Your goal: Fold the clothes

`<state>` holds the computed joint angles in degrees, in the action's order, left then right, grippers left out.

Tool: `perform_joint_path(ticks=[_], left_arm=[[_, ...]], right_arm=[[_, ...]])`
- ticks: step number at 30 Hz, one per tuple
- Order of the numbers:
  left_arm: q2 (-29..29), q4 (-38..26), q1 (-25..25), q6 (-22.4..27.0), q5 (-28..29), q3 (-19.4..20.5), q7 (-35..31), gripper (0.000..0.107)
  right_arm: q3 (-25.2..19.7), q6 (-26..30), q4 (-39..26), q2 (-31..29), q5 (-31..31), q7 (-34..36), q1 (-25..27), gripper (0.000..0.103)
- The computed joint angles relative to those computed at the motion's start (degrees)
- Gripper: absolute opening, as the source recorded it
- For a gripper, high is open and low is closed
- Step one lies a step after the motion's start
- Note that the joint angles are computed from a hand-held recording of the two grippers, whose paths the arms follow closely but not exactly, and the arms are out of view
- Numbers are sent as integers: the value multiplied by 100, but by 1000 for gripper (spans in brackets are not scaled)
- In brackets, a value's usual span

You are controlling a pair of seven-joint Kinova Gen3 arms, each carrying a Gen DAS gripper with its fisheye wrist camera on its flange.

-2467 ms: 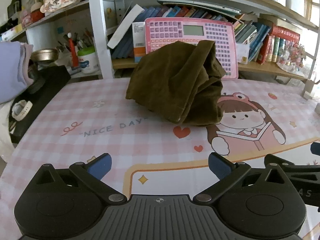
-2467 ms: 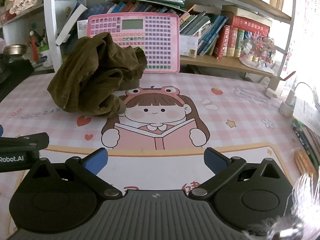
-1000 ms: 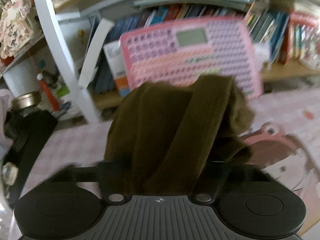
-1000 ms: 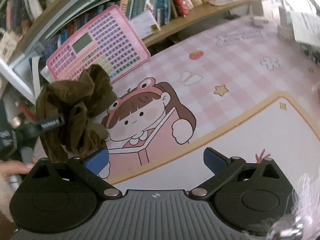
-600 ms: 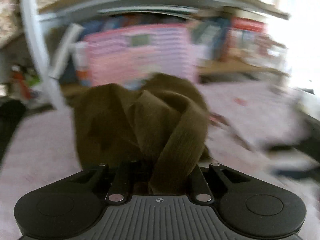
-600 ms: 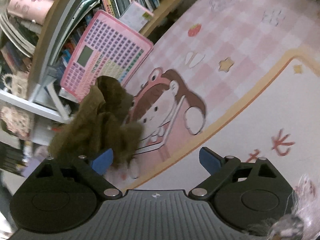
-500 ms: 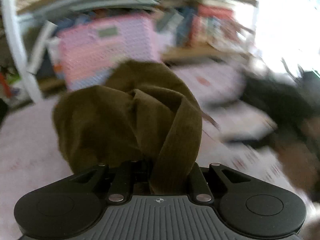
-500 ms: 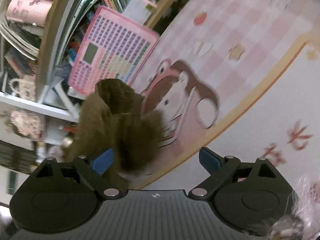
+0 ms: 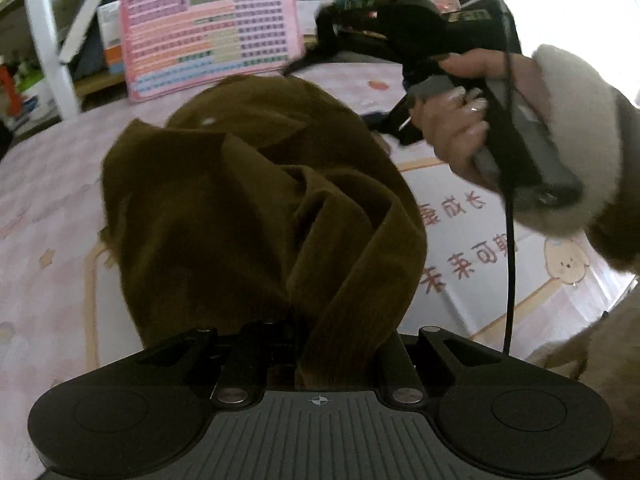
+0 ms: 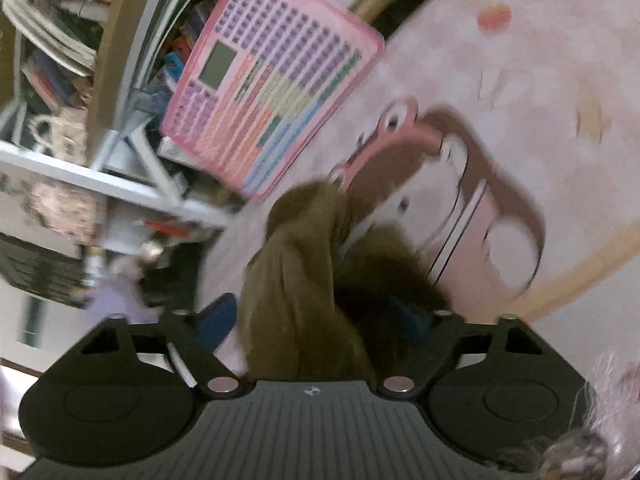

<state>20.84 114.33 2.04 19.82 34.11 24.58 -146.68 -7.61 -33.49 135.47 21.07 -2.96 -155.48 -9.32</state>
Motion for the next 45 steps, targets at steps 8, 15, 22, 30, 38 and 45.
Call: perform_joint_path(ticks=[8, 15, 22, 30, 38, 45], left_arm=[[-250, 186, 54, 53, 29, -209, 257, 13], [-85, -67, 211, 328, -171, -450, 443, 13], [18, -193, 315, 412, -354, -539, 628, 14], [12, 37, -521, 255, 663, 187, -472, 43], [109, -31, -1842, 1153, 2015, 651, -2336, 69], [275, -168, -2228, 1680, 2958, 108, -3489, 69]], right_arm=[[-600, 267, -470, 452, 932, -339, 924, 72], [-479, 571, -899, 759, 1872, -1167, 947, 49], [-150, -837, -448, 938, 2159, -1404, 828, 5], [-463, -2608, 470, 805, 521, -458, 767, 4], [-1448, -4045, 1048, 432, -958, 232, 1458, 4], [-10, -3027, 250, -1284, -737, 1863, 357, 4]])
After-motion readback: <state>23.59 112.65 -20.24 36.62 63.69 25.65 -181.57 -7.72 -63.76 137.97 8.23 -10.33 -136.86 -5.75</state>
